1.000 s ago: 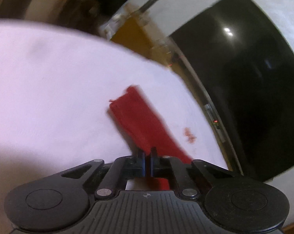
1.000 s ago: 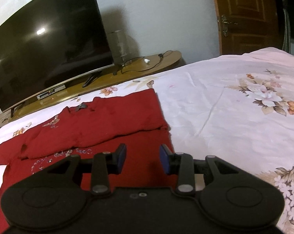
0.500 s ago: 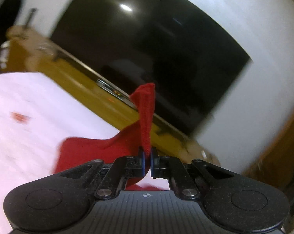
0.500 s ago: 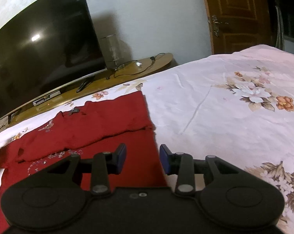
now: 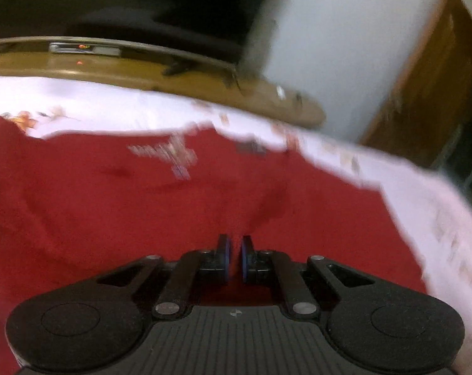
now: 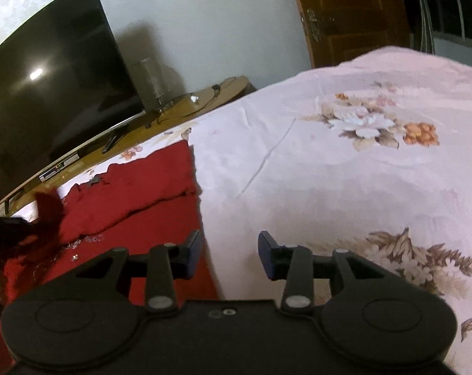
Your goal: Fold small clothes
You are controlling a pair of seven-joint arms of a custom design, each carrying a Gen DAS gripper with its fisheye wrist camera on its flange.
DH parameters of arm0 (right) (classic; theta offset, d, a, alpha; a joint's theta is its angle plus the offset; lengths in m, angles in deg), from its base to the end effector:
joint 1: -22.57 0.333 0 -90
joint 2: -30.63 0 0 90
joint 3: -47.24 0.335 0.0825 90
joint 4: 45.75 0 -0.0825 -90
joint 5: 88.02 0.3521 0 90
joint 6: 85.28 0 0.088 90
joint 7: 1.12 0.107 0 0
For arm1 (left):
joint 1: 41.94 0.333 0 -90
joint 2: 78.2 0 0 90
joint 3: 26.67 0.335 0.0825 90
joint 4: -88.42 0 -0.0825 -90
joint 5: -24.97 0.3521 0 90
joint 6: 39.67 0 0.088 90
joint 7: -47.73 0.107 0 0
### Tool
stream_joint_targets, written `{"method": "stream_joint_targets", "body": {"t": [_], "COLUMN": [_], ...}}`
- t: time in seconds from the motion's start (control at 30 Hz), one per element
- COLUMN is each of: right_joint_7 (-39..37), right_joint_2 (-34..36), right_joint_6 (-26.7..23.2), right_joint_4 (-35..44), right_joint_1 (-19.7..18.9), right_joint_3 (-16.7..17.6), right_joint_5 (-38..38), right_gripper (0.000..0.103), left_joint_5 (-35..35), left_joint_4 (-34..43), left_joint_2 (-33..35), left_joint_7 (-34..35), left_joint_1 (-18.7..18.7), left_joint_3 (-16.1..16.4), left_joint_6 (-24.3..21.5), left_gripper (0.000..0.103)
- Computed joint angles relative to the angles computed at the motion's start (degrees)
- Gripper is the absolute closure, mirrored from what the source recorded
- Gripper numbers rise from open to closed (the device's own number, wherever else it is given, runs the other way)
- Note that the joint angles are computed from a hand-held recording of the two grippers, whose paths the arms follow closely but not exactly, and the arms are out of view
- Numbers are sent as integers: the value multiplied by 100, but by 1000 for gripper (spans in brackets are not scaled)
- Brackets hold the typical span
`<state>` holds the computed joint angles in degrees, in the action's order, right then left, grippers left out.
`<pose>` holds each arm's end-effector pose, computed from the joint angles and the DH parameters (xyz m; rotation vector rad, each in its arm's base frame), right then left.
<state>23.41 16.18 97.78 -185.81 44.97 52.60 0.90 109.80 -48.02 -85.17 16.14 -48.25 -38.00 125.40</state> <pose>0.4094 0.1123 0.4837 -1.6199 1.5304 -0.4627 0.4266 -0.1976 0.4368 -2.0803 1.3106 -0.9626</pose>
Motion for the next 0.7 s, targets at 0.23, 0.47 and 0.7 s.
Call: {"method": "stream_joint_targets", "body": {"t": [0.23, 0.47, 0.7], "right_joint_7": [132, 569, 1838], "right_joint_2": [292, 1439, 2703], "right_joint_6": [-841, -2559, -2894], "right_joint_4": [432, 1785, 3004], "right_joint_1": [118, 100, 169], "right_joint_3": [-190, 41, 442], "right_joint_5": [-170, 280, -657], "right_gripper": [57, 58, 64], "left_joint_5": [-497, -2414, -2519], "left_joint_4": [-801, -2180, -2466], "left_joint_2": [-1431, -3033, -2846], "left_joint_7": [771, 1665, 1817], "left_joint_1": [-221, -299, 229], "left_joint_3": [-294, -149, -156], "left_joint_6": [-891, -1762, -1269], "left_gripper": [40, 41, 41]}}
